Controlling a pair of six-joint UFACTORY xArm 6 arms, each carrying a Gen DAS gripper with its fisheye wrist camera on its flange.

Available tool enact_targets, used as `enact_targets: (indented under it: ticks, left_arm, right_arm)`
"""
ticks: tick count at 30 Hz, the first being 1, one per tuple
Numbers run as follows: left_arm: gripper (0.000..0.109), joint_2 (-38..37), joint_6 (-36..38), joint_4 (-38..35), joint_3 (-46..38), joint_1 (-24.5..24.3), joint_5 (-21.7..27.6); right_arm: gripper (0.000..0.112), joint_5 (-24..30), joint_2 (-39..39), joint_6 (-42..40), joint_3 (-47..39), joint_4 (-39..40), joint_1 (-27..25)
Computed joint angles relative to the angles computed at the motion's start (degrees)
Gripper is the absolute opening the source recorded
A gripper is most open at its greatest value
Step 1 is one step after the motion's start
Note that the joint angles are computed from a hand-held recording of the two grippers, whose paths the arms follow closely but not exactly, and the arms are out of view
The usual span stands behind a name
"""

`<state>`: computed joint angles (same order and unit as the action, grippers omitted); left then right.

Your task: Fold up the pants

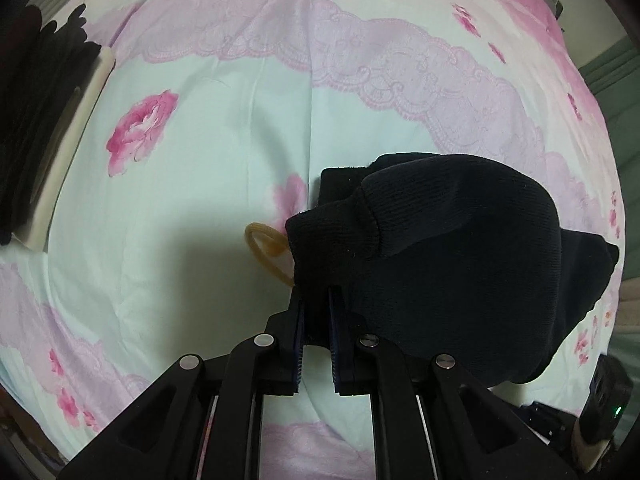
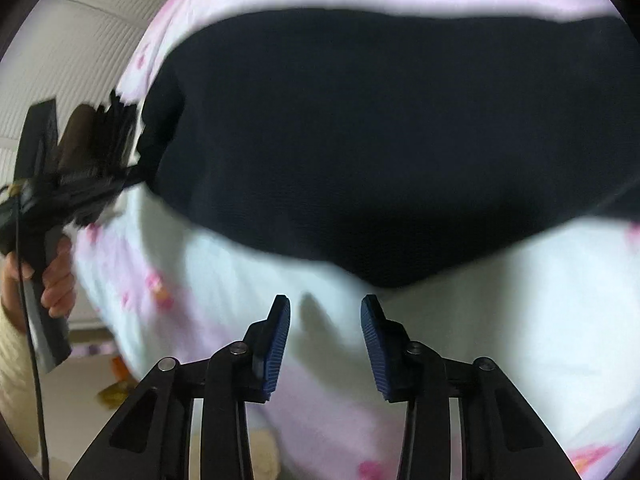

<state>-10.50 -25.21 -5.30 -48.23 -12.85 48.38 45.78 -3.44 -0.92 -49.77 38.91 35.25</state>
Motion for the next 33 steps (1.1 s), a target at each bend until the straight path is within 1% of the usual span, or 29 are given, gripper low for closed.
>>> enact_targets:
  ticks: [1,3,5,6,7,8,10,12,13,15,16,17,18,19,20,21,23,24,26,27,28,29,30,33]
  left_arm:
    - [0.012,0.2,-0.5,0.5,-0.8,-0.1,0.8]
    - [0.015,-0.6,-2.2,2.0,-1.3,-0.6,1.2]
    - [0.024,-2.6,-4.3,5.9,-1.8,-2.2,2.0]
    - [0.034,-4.0,-4.4,7.4,-1.8,-3.4,1.6]
    - [0.047,-5.0,-4.5,8.5,-2.0,-4.6,1.3]
    - [0.050,-5.6,-4.5,9.2,-2.0,-5.6,0.7]
    - [0.054,-6.4,-4.4,12.2,-2.7,-8.7,-0.8]
    - [0.056,-4.8,-3.2,13.1,-4.3,-10.6,-2.2]
    - [0.056,-3.4,-0.6,11.6,-5.4,-11.5,-3.6]
    - [0.056,0.8,4.6,9.0,-9.2,-12.3,-4.4]
    - [0.056,3.6,8.6,7.2,-11.8,-12.6,-4.5]
    - [0.056,6.7,12.9,5.4,-15.1,-13.0,-4.2]
    - [0.056,9.1,16.0,4.5,-17.7,-13.4,-3.4]
    - [0.056,12.4,19.8,3.7,-21.6,-13.6,-1.9]
    - [0.056,15.3,22.9,3.1,-25.3,-14.0,-0.4]
    - [0.056,18.2,25.6,2.6,-28.9,-14.3,1.0]
    - [0.056,22.3,28.8,1.7,-34.1,-14.6,3.3]
    - [0.056,24.6,30.8,0.7,-37.2,-14.5,5.2]
    - [0.055,27.7,33.7,-1.4,-41.1,-14.2,7.7]
    - [0.055,30.1,36.3,-4.2,-44.4,-13.7,10.7]
    - [0.055,31.0,37.5,-5.6,-45.6,-13.5,12.4]
    - [0.054,32.9,38.5,-6.6,-48.0,-13.4,14.9]
    - [0.052,34.4,39.6,-7.2,-49.8,-13.4,16.5]
    - [0.050,37.3,41.1,-7.5,-52.9,-13.7,19.6]
  right_arm:
    - [0.039,0.0,0.0,0.4,0.5,0.0,0.7]
    - [0.041,-0.6,-0.8,5.2,0.4,-5.4,1.9]
    - [0.045,-1.9,-4.8,7.6,2.7,-6.6,1.7]
    - [0.050,-2.8,-6.7,9.3,3.6,-7.5,1.7]
    - [0.053,-4.0,-9.5,11.6,5.1,-9.3,1.0]
    - [0.058,-5.3,-12.3,14.5,6.6,-12.4,0.1]
    - [0.060,-6.9,-16.1,19.8,7.9,-19.0,-3.0]
    - [0.060,-7.6,-18.3,24.4,8.3,-24.6,-6.6]
    - [0.060,-8.0,-19.2,26.7,8.5,-27.4,-9.1]
    - [0.060,-9.0,-19.6,29.2,8.5,-30.5,-13.2]
    - [0.060,-9.0,-19.2,30.6,8.2,-32.1,-15.3]
    - [0.060,-9.4,-18.7,31.1,7.9,-32.7,-17.2]
    - [0.060,-9.9,-18.6,32.6,8.0,-33.9,-17.9]
    - [0.060,-10.4,-18.1,33.6,7.8,-34.6,-19.0]
    - [0.060,-11.0,-17.2,33.9,7.6,-34.3,-20.3]
    - [0.060,-11.8,-16.6,34.3,7.6,-33.9,-20.6]
    - [0.060,-13.4,-15.2,34.3,7.6,-32.3,-21.6]
    - [0.060,-14.8,-14.1,36.0,7.4,-32.5,-20.5]
    - [0.060,-15.8,-13.1,33.6,7.5,-29.3,-21.8]
    - [0.060,-16.6,-12.3,31.3,7.6,-25.9,-22.4]
    - [0.060,-16.2,-12.1,28.3,7.6,-22.9,-23.9]
    - [0.060,-16.2,-10.6,27.7,6.8,-21.4,-24.0]
    - [0.060,-16.5,-9.9,27.1,6.5,-20.8,-24.2]
    - [0.060,-17.2,-7.0,25.8,5.0,-19.7,-24.2]
